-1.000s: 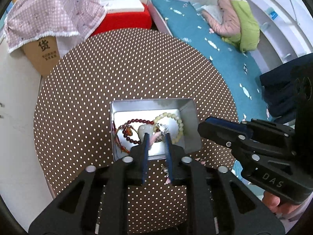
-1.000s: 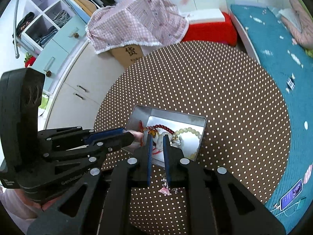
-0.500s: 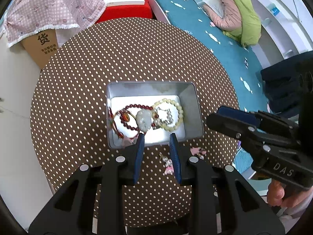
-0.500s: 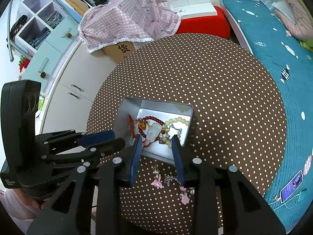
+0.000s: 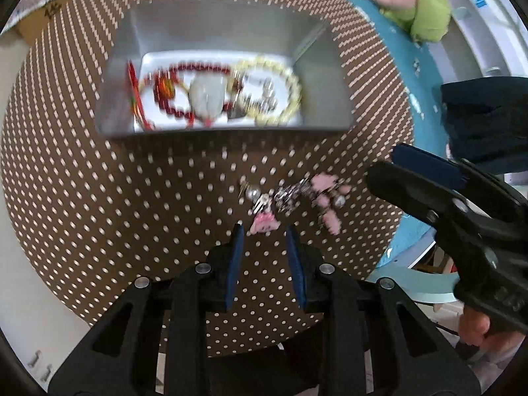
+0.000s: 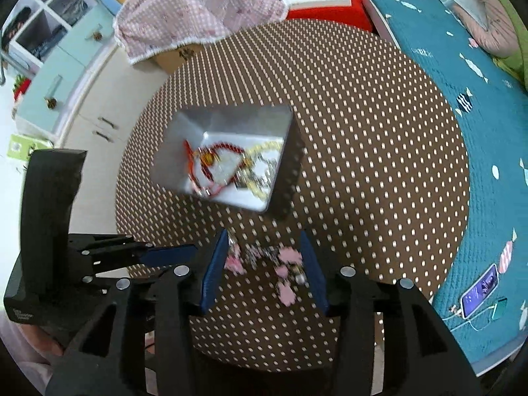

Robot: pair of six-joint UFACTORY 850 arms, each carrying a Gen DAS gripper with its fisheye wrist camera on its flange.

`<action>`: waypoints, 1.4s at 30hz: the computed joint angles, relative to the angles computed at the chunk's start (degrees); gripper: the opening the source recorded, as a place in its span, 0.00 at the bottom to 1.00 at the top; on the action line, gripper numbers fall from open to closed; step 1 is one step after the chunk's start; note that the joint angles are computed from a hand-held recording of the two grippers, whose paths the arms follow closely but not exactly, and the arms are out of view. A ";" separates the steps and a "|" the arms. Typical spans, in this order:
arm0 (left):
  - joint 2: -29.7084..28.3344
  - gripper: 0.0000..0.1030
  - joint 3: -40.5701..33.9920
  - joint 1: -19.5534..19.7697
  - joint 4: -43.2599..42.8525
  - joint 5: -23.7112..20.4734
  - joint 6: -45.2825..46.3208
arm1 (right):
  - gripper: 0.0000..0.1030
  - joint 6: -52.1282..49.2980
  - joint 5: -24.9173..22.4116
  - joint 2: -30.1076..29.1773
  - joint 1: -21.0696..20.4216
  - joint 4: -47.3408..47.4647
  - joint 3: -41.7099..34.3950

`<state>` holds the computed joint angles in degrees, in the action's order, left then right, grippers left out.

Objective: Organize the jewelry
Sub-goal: 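Move both tools back to the pink charm keychain cluster on the table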

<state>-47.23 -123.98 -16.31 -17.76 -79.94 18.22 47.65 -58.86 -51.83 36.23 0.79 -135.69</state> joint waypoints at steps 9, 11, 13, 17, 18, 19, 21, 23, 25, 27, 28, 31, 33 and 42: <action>-0.48 0.26 2.10 -0.95 1.27 1.38 -2.22 | 0.45 -1.44 -1.03 1.39 0.13 2.27 4.99; -0.36 0.26 2.32 -1.24 1.26 2.29 -2.34 | 0.45 -1.88 -1.17 1.35 0.12 2.56 5.15; -0.39 0.25 2.44 -1.44 0.85 3.00 -1.69 | 0.45 -2.28 -1.12 1.38 0.07 2.79 5.38; 0.11 0.13 3.11 -2.07 1.90 4.41 -1.25 | 0.45 -2.67 -1.72 0.72 -0.05 3.21 4.39; 0.09 0.13 3.15 -2.05 1.86 4.37 -0.87 | 0.45 -2.78 -1.74 0.63 -0.06 3.26 4.26; 0.31 0.12 3.52 -2.04 1.86 4.60 -0.87 | 0.45 -2.95 -1.82 0.43 -0.05 3.30 3.89; 0.83 0.06 3.98 -1.64 1.26 4.64 -0.65 | 0.45 -3.28 -2.30 -0.43 -0.07 3.38 2.44; 0.64 0.00 3.41 -1.33 1.06 4.16 -0.78 | 0.45 -3.61 -2.71 -1.18 -0.09 3.55 1.20; 0.64 0.00 3.01 -0.85 0.86 3.84 -0.72 | 0.45 -4.19 -3.17 -2.09 -0.08 3.88 -0.30; 0.67 0.00 2.91 -0.53 0.72 3.62 -0.79 | 0.45 -4.35 -3.78 -2.87 0.05 3.97 -1.62; 0.50 0.00 2.63 -0.33 0.25 3.13 -0.71 | 0.45 -4.52 -4.12 -3.31 0.10 4.08 -2.35; 0.06 0.01 2.04 -0.02 -1.57 2.30 0.02 | 0.45 -4.89 -4.60 -3.76 0.43 3.97 -3.03; -0.34 0.01 1.62 -0.45 -0.88 2.16 0.08 | 0.45 -4.73 -4.91 -4.07 0.64 3.71 -3.51; -2.53 0.13 -1.21 -1.26 -0.72 1.37 -0.63 | 0.45 -3.32 -2.52 0.20 0.63 3.69 4.13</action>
